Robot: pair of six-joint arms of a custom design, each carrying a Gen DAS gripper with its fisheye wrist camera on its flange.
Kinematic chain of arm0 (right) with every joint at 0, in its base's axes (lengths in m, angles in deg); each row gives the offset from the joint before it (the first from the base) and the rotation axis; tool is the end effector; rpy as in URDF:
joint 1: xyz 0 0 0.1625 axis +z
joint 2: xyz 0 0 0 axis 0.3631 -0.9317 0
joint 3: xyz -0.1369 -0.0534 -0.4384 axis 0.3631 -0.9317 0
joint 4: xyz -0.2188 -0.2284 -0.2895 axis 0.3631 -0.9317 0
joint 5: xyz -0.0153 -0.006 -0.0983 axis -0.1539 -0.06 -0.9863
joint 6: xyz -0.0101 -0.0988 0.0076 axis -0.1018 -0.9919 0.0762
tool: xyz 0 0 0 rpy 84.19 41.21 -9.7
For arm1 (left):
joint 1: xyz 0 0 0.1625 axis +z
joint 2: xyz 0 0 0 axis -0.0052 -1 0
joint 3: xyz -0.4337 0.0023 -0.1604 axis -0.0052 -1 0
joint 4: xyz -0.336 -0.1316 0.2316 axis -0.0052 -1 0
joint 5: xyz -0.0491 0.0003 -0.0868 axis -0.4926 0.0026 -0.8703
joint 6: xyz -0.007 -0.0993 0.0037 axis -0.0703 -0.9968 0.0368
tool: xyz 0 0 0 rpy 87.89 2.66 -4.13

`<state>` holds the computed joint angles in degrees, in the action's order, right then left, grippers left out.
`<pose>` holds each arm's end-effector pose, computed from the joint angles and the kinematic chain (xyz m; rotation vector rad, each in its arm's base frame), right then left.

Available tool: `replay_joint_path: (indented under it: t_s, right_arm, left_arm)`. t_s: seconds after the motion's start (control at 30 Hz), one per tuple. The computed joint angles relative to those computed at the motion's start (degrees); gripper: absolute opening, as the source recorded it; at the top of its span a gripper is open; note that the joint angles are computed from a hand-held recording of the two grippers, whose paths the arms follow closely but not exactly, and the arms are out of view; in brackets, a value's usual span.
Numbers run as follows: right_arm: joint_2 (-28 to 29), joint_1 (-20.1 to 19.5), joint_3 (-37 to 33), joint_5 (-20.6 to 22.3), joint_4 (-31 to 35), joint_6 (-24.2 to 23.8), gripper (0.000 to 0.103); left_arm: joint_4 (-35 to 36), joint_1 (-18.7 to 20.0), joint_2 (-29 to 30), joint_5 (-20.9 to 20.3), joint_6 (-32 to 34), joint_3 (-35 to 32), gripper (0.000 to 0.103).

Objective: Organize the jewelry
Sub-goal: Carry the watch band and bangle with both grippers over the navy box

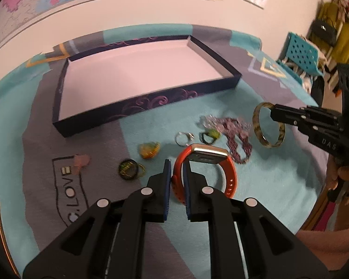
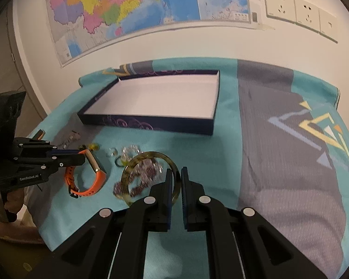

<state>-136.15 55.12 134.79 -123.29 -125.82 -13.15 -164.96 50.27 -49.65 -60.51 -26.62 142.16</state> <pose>-0.0286 -0.6431 0.3024 0.6498 -2.4284 0.8777 -0.3279 -0.6837 -0.0163 0.8181 2.4775 -0.5268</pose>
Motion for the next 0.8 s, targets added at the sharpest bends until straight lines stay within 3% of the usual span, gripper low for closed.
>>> replay_joint_path:
  t_s: [0.3, 0.53, 0.6, 0.8]
  right_arm:
    - [2.7, 2.4, -4.5, 0.4, 1.8, -1.2, 0.006]
    - [7.3, 4.7, -13.0, -1.1, 4.7, -1.6, 0.006]
    - [8.9, 5.3, -15.9, -1.7, 6.2, -1.5, 0.006]
    - [14.7, 6.4, -25.6, -4.3, 11.3, 0.8, 0.006]
  left_arm:
    - [-2.0, 1.3, -0.7, -0.2, -1.1, -3.3, 0.011]
    - [-1.7, 3.3, 1.5, -0.3, -0.7, -10.6, 0.01]
    - [-0.4, 4.0, 2.5, -0.9, -0.9, -13.2, 0.003]
    - [4.9, 6.2, 6.1, -1.4, -0.8, -21.4, 0.003]
